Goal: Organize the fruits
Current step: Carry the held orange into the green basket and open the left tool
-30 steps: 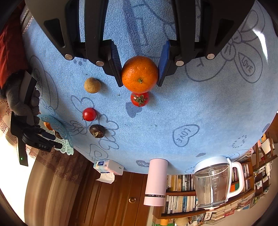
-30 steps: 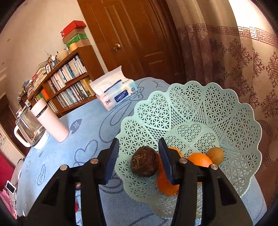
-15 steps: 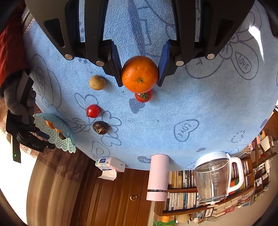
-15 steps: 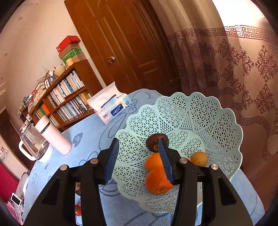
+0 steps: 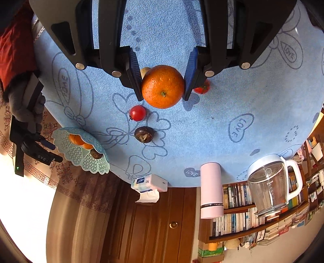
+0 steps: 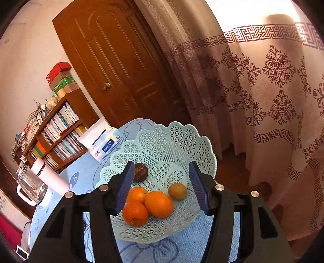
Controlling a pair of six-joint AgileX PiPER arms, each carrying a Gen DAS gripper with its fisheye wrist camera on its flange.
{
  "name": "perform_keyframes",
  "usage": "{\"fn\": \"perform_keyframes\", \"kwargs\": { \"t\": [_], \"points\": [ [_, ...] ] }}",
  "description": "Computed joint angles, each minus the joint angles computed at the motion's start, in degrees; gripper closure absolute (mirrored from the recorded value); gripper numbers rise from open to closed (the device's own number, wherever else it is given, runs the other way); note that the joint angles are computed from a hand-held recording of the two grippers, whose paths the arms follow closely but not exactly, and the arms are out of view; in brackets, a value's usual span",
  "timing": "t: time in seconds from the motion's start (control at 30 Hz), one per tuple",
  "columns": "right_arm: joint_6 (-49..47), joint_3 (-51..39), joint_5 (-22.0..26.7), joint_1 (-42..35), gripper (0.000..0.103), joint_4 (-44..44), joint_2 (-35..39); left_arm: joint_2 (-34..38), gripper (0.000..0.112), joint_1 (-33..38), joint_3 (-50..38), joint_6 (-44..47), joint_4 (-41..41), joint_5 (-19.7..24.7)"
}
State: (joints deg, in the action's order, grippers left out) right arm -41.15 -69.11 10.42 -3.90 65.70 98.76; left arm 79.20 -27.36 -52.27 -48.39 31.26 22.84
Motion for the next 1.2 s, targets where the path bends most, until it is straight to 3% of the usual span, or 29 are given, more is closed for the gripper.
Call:
{"fn": "perform_keyframes", "kwargs": {
  "t": [0.1, 0.2, 0.37, 0.5, 0.97, 1.17, 1.2],
  "points": [
    [0.07, 1.41, -0.91, -1.19, 0.046, -1.32, -0.31, 2.57, 0.073, -1.10, -4.08, 3.07, -2.21, 0.40],
    [-5.15, 3.03, -0.97, -2.25, 0.046, 4.20, -0.30, 6.19, 0.073, -2.64, -9.31, 4.58, -2.29, 1.33],
    [-13.35, 4.07, -1.50, -1.74, 0.046, 12.85, -0.37, 14.16, 0.073, -3.28, -19.75, 13.25, -9.79, 2.17],
    [-21.12, 5.06, -2.65, -0.76, 0.046, 20.57, -1.22, 21.96, 0.073, -4.20, -30.13, 17.02, -12.71, 5.84],
    [-16.74, 4.73, -2.24, -0.74, 0.044, 18.04, -1.16, 46.84, 0.073, -5.27, -68.23, 29.79, -22.39, 20.34],
    [-20.16, 4.92, -2.32, -0.87, 0.039, 21.76, -1.34, 51.45, 0.072, -4.84, -75.26, 32.29, -24.82, 23.31],
    [-21.10, 5.03, -2.49, -0.81, 0.038, 22.77, -1.39, 51.39, 0.064, -4.65, -75.22, 32.23, -25.07, 23.16]
  ]
}}
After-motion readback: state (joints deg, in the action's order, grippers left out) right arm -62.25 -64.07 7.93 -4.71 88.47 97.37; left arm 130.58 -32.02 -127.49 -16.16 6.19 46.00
